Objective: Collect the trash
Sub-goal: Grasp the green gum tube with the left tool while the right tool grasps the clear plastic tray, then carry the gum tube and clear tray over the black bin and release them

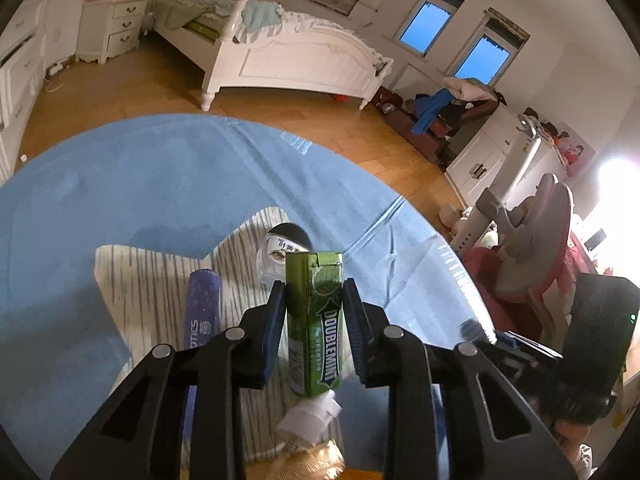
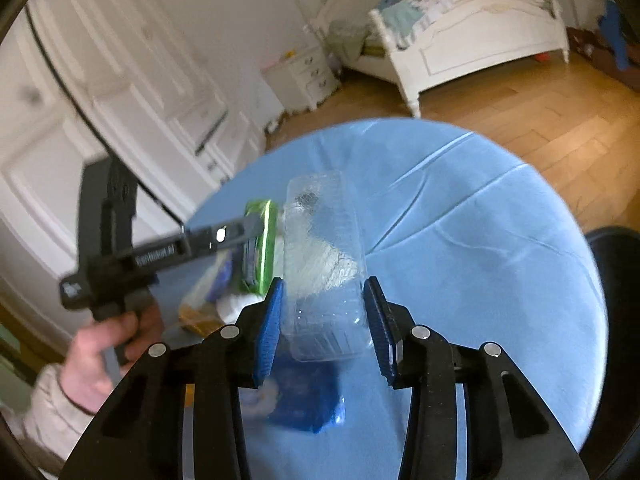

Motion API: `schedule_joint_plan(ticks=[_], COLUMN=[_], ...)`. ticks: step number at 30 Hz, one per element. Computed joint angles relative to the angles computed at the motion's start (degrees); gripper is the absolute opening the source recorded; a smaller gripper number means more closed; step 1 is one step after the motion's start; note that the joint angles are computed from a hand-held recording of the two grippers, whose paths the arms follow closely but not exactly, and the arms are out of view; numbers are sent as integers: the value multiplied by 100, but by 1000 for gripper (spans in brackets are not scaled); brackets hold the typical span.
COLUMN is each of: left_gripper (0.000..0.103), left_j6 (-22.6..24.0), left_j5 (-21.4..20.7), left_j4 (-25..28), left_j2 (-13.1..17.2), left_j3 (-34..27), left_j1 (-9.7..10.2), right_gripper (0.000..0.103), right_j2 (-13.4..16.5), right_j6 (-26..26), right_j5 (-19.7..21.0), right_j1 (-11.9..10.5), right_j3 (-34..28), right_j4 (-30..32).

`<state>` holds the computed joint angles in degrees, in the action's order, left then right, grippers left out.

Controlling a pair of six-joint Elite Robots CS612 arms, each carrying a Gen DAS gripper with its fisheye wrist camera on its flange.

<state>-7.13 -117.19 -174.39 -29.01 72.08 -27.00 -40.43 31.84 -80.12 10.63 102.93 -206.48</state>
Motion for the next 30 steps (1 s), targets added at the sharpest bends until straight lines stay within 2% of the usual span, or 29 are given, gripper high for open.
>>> schedule_joint_plan(ticks=[3,8,13,17,23,30], left_gripper=[28,24,23,22,21,21], left_j6=[-68,7,235,445,716,1065], left_j5=[-34,-201,-392,-540,-818,-974], left_j4=[-293,-560,-640,-566,-174,421], left_j2=[-89,-269,-417,-453,-375,-234], left_j3=[122,304,408,426,312,125], left_j1=[-4,-86,-278,-469,-756,-1043], right_gripper=[41,41,41,41,41,41], right_j2=[-48,-191,-277,-301,-262,-96], right_j6=[337,588,911,1191,1528,1811], right_j5=[94,-136,-409,-629,-937,-966], right_j1=[-115,-214,-360,-532,-785,-1012], right_j3=[277,663,1121,1507,2003,2290], right_j4=[-690,-1269,-1855,-2265,-2681,-2941])
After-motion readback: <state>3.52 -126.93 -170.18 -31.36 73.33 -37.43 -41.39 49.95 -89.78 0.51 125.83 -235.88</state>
